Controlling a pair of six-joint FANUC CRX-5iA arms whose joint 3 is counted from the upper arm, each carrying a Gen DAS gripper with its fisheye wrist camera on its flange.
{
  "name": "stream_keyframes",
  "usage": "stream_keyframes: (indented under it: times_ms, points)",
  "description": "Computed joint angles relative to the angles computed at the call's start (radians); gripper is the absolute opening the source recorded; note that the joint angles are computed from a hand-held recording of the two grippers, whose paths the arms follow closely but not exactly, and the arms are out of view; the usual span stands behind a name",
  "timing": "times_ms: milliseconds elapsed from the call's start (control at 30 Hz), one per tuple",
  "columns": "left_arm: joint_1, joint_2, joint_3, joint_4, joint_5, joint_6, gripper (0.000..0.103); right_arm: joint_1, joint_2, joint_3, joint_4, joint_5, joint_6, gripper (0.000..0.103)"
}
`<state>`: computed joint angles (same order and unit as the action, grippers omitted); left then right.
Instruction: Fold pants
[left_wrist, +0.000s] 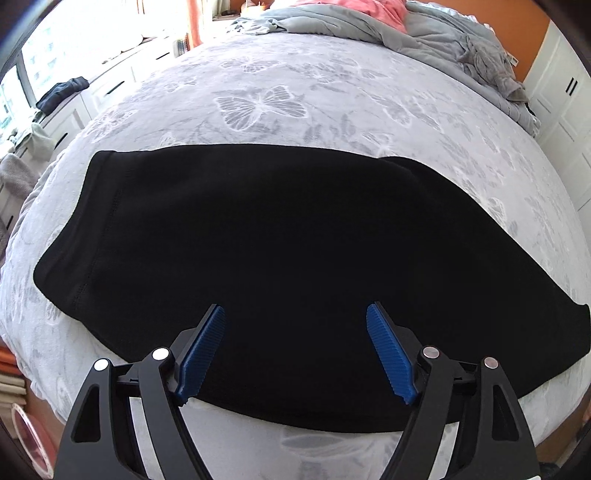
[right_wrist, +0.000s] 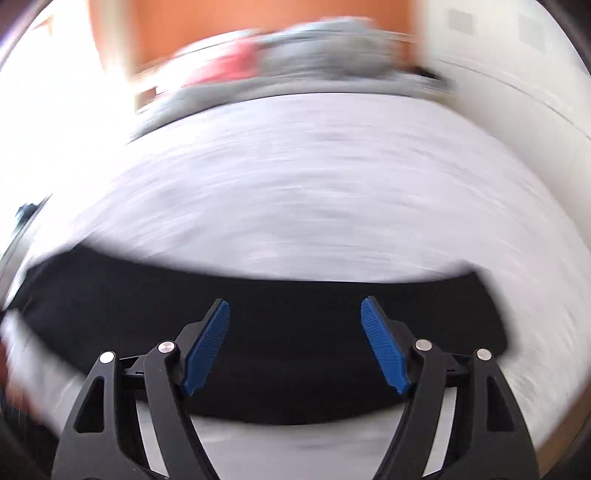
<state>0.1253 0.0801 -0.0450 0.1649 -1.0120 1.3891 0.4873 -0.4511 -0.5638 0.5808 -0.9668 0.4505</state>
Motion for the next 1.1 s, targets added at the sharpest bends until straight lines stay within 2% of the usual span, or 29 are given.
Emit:
stream_keyframes:
  times_ms: [67,100,167,200,233,267,300,333,367,400,433,467,500,567,600,633,700,733,767,800,833,867,933,1000,1067,1100]
  points:
    - [-0.021,0.009,0.009,-0.016,-0.004,0.013,0.076,-0.161,-0.071,-0.067,-0.037,0.009,-0.116,0.065]
    - [-0.03,0.013,0.012,-0.02,-0.005,0.021,0.076,-0.243,-0.092,-0.078,-0.093,0.04,-0.123,0.065]
    - [-0.044,0.021,0.014,-0.01,-0.007,0.026,0.076,-0.332,-0.096,-0.091,-0.116,0.088,-0.108,0.066]
    - [-0.053,0.027,0.019,-0.007,-0.008,0.028,0.076,-0.358,-0.086,-0.088,-0.131,0.108,-0.061,0.072]
    - [-0.064,0.03,0.024,-0.011,-0.001,0.035,0.076,-0.384,-0.056,-0.072,-0.167,0.133,0.007,0.085]
    - [-0.074,0.035,0.03,-0.022,0.004,0.046,0.076,-0.408,-0.028,-0.053,-0.22,0.146,0.068,0.084]
    - [-0.087,0.04,0.038,-0.034,0.009,0.06,0.076,-0.434,0.001,-0.027,-0.305,0.155,0.152,0.069]
    - [-0.097,0.044,0.044,-0.041,0.015,0.068,0.076,-0.45,0.038,-0.001,-0.384,0.172,0.239,0.022]
    - [-0.107,0.05,0.05,-0.048,0.017,0.077,0.076,-0.451,0.042,0.014,-0.412,0.138,0.282,0.017]
    - [-0.114,0.055,0.056,-0.051,0.018,0.08,0.076,-0.424,0.011,0.003,-0.387,0.129,0.277,0.016]
    - [-0.119,0.06,0.059,-0.048,0.019,0.079,0.076,-0.383,-0.043,-0.024,-0.31,0.164,0.233,0.016]
    - [-0.122,0.062,0.062,-0.05,0.019,0.083,0.076,-0.354,-0.109,-0.067,-0.22,0.229,0.176,0.016]
    - [-0.125,0.065,0.064,-0.052,0.022,0.089,0.076,-0.34,-0.141,-0.08,-0.154,0.253,0.135,0.016]
    - [-0.132,0.076,0.074,-0.06,0.022,0.099,0.076,-0.337,-0.103,-0.082,-0.057,0.218,0.122,0.018]
    - [-0.135,0.083,0.08,-0.065,0.02,0.106,0.076,-0.356,-0.031,-0.058,-0.085,0.163,0.149,0.019]
    - [-0.136,0.087,0.082,-0.065,0.02,0.105,0.076,-0.395,0.029,-0.026,-0.166,0.126,0.182,0.019]
    - [-0.143,0.095,0.093,-0.079,0.01,0.115,0.076,-0.463,0.061,0.007,-0.315,0.105,0.26,0.021]
    - [-0.143,0.095,0.091,-0.076,0.007,0.115,0.076,-0.473,0.03,-0.005,-0.321,0.117,0.255,0.037]
    - [-0.139,0.094,0.087,-0.063,0.004,0.103,0.076,-0.478,-0.007,-0.018,-0.311,0.117,0.223,0.067]
    - [-0.137,0.093,0.084,-0.054,0.004,0.091,0.076,-0.476,-0.053,-0.04,-0.296,0.122,0.181,0.076]
    - [-0.137,0.09,0.083,-0.053,0.006,0.086,0.076,-0.482,-0.101,-0.054,-0.311,0.122,0.173,0.078]
    - [-0.138,0.087,0.079,-0.056,0.014,0.088,0.076,-0.499,-0.128,-0.046,-0.379,0.123,0.208,0.078]
    - [-0.139,0.083,0.076,-0.055,0.02,0.088,0.076,-0.582,-0.134,0.006,-0.617,0.101,0.335,0.078]
    - [-0.138,0.081,0.071,-0.041,0.025,0.089,0.076,-0.657,-0.089,0.057,-0.814,0.08,0.477,0.078]
    - [-0.138,0.083,0.069,-0.03,0.025,0.088,0.076,-0.661,-0.029,0.088,-0.886,0.057,0.542,0.077]
    - [-0.137,0.085,0.071,-0.024,0.021,0.088,0.076,-0.643,-0.01,0.083,-0.891,0.073,0.541,0.067]
